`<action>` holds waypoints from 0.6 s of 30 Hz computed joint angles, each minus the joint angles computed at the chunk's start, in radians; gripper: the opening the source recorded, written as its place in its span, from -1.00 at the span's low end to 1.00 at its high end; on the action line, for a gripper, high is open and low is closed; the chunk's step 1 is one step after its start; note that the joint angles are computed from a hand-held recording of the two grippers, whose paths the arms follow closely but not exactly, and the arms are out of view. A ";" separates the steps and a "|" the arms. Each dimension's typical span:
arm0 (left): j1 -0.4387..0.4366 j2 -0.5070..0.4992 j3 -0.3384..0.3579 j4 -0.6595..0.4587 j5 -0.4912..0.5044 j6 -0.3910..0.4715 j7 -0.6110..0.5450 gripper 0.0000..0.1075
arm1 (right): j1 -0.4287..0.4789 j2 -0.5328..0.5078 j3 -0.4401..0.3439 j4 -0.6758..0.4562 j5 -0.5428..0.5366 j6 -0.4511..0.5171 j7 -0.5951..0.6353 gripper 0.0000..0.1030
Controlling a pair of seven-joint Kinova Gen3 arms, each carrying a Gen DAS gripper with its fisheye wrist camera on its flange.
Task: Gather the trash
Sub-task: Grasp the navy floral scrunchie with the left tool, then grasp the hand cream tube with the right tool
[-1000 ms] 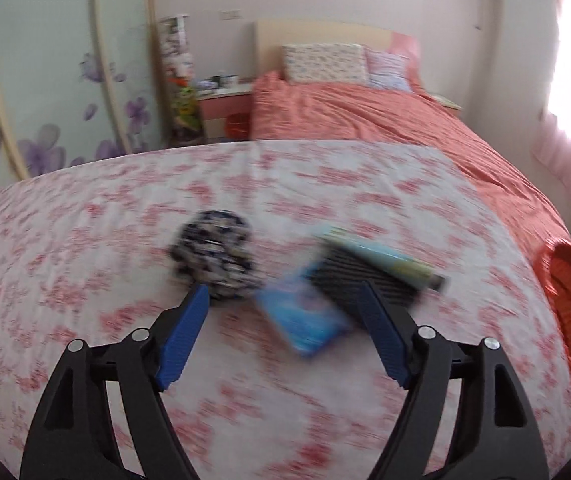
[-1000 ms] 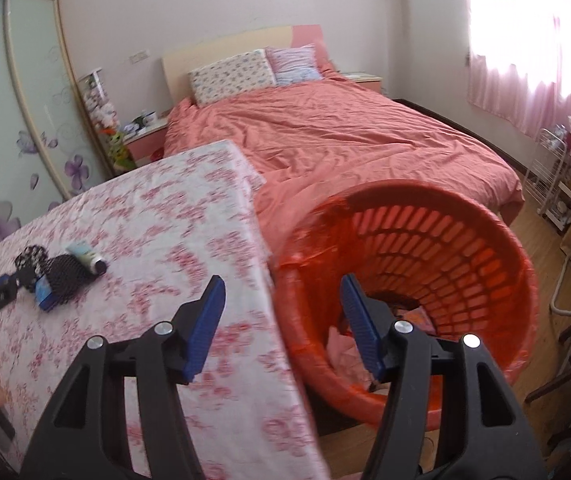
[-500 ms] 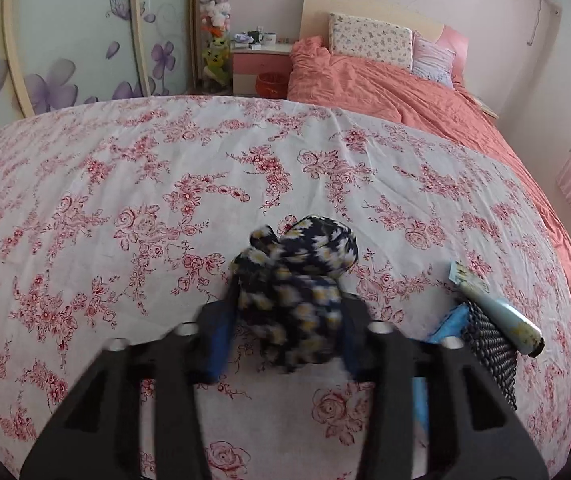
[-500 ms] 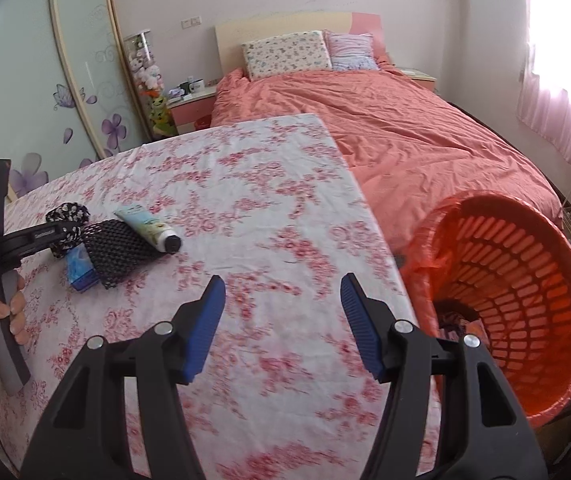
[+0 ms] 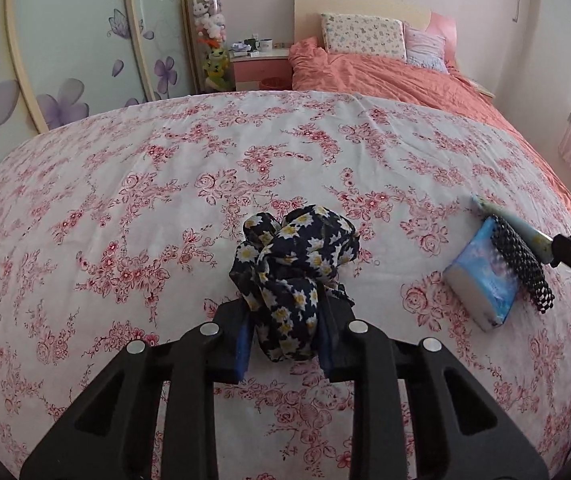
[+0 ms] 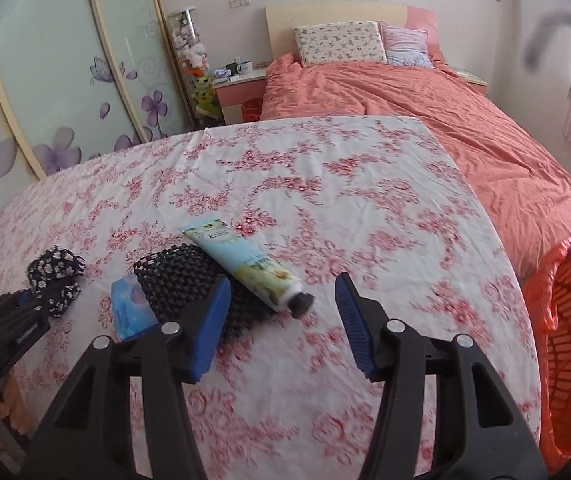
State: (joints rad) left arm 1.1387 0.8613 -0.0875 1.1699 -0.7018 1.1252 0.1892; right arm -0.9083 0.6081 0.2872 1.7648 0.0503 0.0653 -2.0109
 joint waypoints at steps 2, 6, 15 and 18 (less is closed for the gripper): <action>-0.003 -0.006 -0.001 0.013 -0.001 -0.017 0.010 -0.50 | -0.037 0.027 0.037 -0.045 0.012 0.055 -0.004 0.05; -0.003 -0.026 -0.006 0.056 -0.010 -0.064 0.047 -0.49 | -0.049 0.061 0.053 -0.101 0.058 0.124 -0.048 -0.05; -0.002 -0.027 0.000 0.060 -0.015 -0.059 0.051 -0.49 | -0.092 0.077 0.111 -0.094 0.155 0.159 -0.211 -0.48; -0.003 -0.025 0.002 0.056 -0.015 -0.055 0.048 -0.49 | -0.083 0.043 0.119 -0.021 0.180 0.127 -0.259 -0.48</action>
